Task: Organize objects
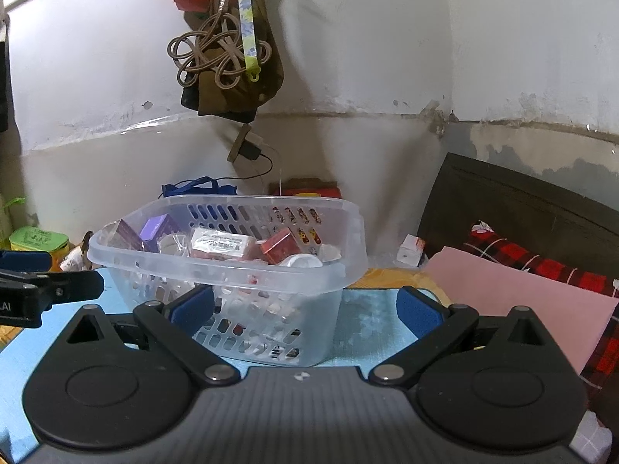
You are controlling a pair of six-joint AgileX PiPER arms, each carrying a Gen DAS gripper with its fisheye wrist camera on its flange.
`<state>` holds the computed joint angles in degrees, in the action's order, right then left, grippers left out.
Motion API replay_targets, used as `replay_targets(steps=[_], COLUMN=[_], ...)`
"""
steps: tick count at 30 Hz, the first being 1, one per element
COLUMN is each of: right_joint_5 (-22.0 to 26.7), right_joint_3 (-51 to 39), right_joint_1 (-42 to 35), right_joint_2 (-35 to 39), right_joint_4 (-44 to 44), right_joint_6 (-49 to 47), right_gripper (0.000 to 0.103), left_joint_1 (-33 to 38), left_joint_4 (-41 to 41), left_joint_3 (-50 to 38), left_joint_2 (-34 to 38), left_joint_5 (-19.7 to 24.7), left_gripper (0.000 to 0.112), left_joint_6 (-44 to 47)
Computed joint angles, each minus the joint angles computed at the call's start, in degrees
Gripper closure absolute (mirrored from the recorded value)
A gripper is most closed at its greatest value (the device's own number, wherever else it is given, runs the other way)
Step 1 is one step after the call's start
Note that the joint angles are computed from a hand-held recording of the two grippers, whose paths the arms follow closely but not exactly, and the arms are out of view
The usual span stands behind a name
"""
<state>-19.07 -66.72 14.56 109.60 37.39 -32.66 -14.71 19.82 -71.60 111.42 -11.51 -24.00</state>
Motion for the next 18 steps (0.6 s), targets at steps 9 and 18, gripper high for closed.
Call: replay_targets(steps=[9,18], right_joint_5=[-0.75,-2.45], right_joint_3=[0.42,0.82], right_joint_1=[-0.27,0.32], right_joint_2=[0.36,0.73], right_joint_4=[-2.12,-1.98], right_joint_6=[2.45,1.79], right_gripper=[0.0,0.0], left_joint_1=[-0.64,-0.69], left_joint_4=[-2.62,-1.68], left_joint_3=[-0.58,-0.95], left_joint_2=[0.35,0.5], left_joint_5=[0.71,1.27], left_gripper=[0.009,0.009], left_joint_6=[2.37,1.39])
